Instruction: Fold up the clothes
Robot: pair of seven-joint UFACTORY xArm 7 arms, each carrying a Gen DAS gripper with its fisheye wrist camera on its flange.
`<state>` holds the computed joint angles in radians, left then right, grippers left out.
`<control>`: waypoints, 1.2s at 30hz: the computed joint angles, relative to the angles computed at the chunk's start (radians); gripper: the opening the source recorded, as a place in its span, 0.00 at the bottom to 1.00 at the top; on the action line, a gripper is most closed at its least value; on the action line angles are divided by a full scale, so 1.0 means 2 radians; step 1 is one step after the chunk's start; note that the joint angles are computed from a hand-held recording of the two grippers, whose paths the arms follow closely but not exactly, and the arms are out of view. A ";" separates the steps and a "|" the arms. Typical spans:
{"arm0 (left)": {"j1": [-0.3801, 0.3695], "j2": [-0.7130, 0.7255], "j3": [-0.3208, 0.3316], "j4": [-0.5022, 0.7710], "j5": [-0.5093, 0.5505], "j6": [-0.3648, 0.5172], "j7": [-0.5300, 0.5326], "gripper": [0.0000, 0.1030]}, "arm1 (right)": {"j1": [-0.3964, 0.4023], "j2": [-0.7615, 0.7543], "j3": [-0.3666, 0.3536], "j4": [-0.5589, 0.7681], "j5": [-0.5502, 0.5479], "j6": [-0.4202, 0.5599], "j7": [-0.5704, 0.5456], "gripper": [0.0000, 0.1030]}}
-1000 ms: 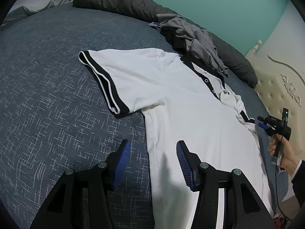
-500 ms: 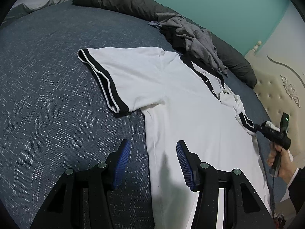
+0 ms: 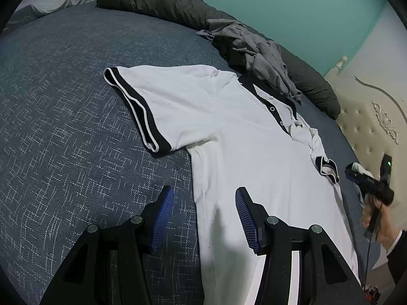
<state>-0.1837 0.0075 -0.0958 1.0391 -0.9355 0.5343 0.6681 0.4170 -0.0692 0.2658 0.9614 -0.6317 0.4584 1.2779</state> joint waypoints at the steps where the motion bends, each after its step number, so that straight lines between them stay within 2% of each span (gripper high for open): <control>1: 0.000 0.000 0.000 0.000 -0.001 0.000 0.000 0.53 | -0.002 0.005 0.000 0.011 0.000 0.019 0.007 0.41; 3: 0.000 -0.001 0.000 0.000 -0.001 -0.001 0.001 0.53 | 0.000 0.023 -0.002 0.035 0.000 0.056 0.005 0.41; 7: 0.001 0.001 0.001 0.002 -0.001 0.001 0.000 0.53 | 0.015 0.063 -0.013 0.077 0.017 0.106 -0.035 0.39; 8: 0.001 0.001 0.001 0.002 -0.002 0.002 0.001 0.53 | 0.020 0.069 -0.016 0.083 0.021 0.116 -0.041 0.22; 9: 0.002 0.001 0.001 0.003 -0.003 0.002 0.001 0.53 | 0.024 0.071 -0.019 0.084 0.024 0.119 -0.045 0.13; 10: 0.002 0.002 0.001 0.003 -0.004 0.002 0.002 0.53 | 0.028 0.073 -0.021 0.085 0.026 0.122 -0.049 0.12; 11: 0.002 0.002 0.001 0.003 -0.005 0.003 0.003 0.53 | 0.031 0.075 -0.023 0.086 0.029 0.126 -0.053 0.05; 15: 0.002 0.001 0.000 0.003 -0.007 0.006 0.005 0.53 | 0.043 0.074 -0.024 0.082 0.035 0.131 -0.083 0.02; 22: 0.002 -0.001 0.000 0.002 -0.010 0.009 0.009 0.53 | 0.053 0.067 -0.013 0.070 0.094 0.138 -0.179 0.01; 26: 0.002 -0.002 0.001 0.002 -0.011 0.010 0.009 0.53 | 0.047 0.078 -0.013 0.080 0.182 0.157 -0.257 0.01; 28: 0.002 -0.002 0.002 0.001 -0.012 0.010 0.010 0.53 | 0.050 0.071 -0.015 0.083 0.182 0.162 -0.255 0.02; 31: 0.002 -0.002 0.002 0.001 -0.012 0.010 0.010 0.53 | 0.049 0.048 -0.017 0.073 0.170 0.137 -0.231 0.03; 34: 0.001 -0.003 0.001 0.000 -0.011 0.007 0.007 0.53 | 0.042 0.029 -0.016 0.061 0.135 0.096 -0.189 0.03; 36: 0.001 -0.003 0.002 -0.001 -0.011 0.006 0.006 0.53 | 0.037 0.029 -0.014 0.065 0.098 0.086 -0.154 0.03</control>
